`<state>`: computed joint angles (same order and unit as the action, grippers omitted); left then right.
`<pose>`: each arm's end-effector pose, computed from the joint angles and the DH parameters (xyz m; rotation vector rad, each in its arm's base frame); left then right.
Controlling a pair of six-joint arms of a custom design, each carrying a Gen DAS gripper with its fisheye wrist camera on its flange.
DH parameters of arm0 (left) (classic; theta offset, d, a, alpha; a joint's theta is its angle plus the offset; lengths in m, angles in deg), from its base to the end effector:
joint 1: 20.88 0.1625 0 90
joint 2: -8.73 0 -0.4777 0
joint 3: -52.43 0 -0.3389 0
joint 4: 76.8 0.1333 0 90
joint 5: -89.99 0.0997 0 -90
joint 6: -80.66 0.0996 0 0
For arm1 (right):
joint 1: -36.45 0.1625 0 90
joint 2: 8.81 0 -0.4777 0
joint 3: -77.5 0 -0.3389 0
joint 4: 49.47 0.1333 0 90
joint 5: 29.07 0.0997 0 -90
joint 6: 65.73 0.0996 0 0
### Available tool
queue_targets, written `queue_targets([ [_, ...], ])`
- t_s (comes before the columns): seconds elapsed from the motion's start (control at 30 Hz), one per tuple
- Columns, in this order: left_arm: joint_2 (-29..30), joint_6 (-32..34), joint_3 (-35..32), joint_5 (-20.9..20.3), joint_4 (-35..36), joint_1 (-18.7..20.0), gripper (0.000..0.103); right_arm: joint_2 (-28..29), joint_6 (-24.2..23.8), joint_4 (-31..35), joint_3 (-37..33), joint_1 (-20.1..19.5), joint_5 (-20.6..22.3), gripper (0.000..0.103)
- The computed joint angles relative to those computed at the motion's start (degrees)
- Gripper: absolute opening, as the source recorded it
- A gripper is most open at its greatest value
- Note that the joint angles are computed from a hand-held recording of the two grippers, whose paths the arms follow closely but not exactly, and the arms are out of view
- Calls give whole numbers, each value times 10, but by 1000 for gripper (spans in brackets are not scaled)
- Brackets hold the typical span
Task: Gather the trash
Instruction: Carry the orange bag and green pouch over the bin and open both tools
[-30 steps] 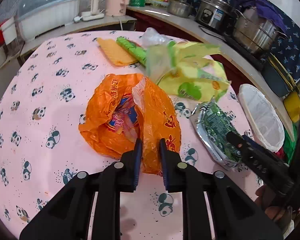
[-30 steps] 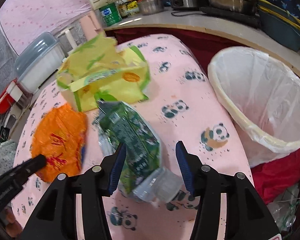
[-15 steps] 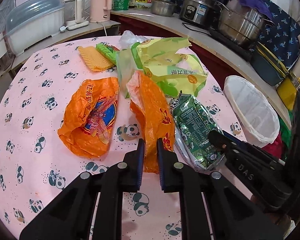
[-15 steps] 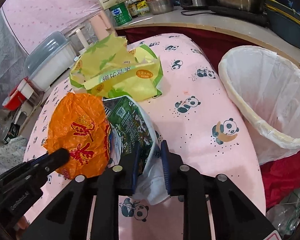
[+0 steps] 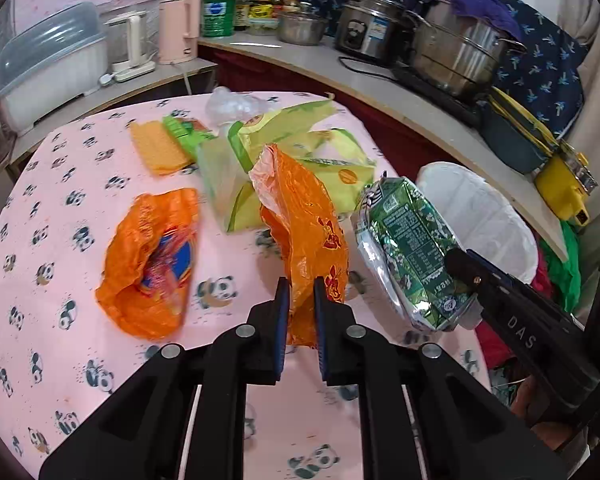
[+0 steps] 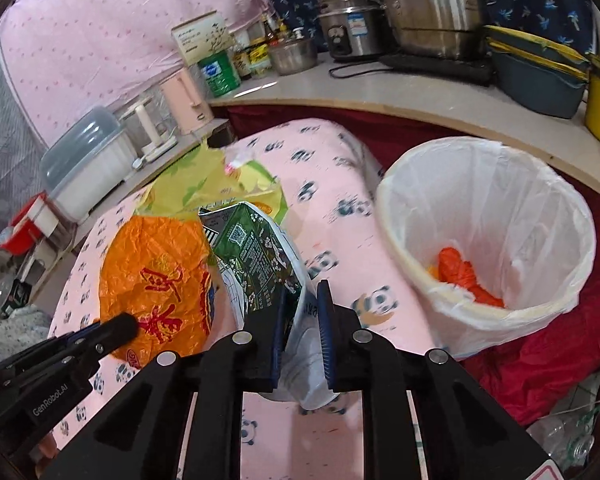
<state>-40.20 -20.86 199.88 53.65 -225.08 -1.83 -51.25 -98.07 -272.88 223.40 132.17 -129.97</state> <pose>-0.2154 -0.3003 0.0780 -0.1856 2.2166 -1.0512 0.1546 -0.3954 0.1203 0.8349 -2.6370 0.6590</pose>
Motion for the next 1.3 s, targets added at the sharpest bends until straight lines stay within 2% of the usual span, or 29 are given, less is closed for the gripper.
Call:
queue_targets([
  [0.2,25,101,-47,24,-43,20,12,-42,5,12,-13,-25,11,15],
  [0.37,61,214,-94,34,-116,47,12,-77,10,29,-30,-52,20,15],
  [0.53,104,325,-145,30,-191,80,12,-105,16,41,-49,-82,22,15],
  [0.63,131,400,-175,12,-249,102,12,-117,19,48,-61,-102,23,15],
  [0.77,160,462,-213,0,-281,123,12,-124,25,60,-80,-119,21,15],
  [0.97,183,516,-254,-20,-302,150,12,-126,30,69,-96,-134,17,15],
  [1.1,191,529,-271,-26,-303,161,17,-124,33,73,-104,-140,16,15],
  [1.17,193,529,-276,-22,-300,164,21,-124,33,75,-107,-143,16,15],
  [1.23,192,525,-276,-19,-297,164,31,-124,36,79,-114,-144,16,15],
  [1.3,192,525,-277,-14,-296,165,31,-123,36,83,-118,-144,16,15],
])
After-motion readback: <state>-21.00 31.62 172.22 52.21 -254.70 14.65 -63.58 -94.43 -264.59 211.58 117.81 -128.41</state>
